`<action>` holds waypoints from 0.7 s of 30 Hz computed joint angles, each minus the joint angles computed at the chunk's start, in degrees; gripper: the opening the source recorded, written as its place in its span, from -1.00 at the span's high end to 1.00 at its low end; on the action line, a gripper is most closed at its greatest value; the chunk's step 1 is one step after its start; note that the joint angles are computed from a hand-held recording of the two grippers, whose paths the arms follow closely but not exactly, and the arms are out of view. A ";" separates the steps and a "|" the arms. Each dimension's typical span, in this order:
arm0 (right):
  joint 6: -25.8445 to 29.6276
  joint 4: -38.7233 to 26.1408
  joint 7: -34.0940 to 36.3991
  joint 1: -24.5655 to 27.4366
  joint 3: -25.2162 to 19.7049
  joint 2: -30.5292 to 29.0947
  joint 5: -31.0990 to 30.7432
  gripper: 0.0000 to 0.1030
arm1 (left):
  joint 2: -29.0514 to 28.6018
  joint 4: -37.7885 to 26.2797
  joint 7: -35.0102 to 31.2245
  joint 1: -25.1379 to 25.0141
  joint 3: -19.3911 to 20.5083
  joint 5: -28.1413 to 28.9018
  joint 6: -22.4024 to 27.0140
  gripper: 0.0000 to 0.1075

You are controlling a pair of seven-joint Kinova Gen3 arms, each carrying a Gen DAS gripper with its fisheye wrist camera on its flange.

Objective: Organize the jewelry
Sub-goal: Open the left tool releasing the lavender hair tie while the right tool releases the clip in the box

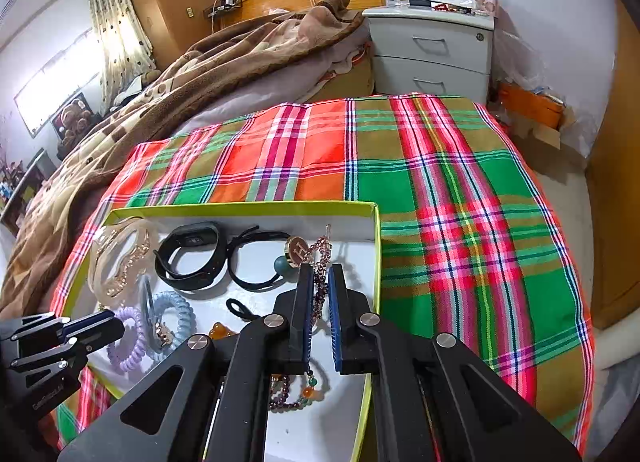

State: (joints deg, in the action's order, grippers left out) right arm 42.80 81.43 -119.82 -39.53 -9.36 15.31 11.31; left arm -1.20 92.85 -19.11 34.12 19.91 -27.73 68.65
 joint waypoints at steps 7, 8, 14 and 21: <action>0.51 -0.29 -0.90 -0.51 0.37 -0.04 0.77 0.83 | -0.03 -0.05 0.17 -0.07 -0.12 0.84 -0.20 0.63; 0.33 -0.23 -0.90 -0.40 0.27 -0.10 0.64 0.83 | -0.11 -0.04 0.23 -0.02 -0.05 0.71 -0.22 0.59; -1.50 1.23 -1.13 0.10 -0.08 -1.46 0.45 0.77 | 0.09 -0.79 0.71 0.40 0.35 -0.15 0.47 0.43; -3.99 4.18 -2.49 0.17 -0.78 -4.58 0.85 0.70 | 0.07 -1.90 3.45 2.08 1.55 -2.87 2.39 0.29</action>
State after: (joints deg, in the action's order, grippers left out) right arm 38.81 85.61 -122.31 -39.35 -10.15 10.72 12.16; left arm -1.13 90.95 -15.66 36.20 21.46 -30.60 71.04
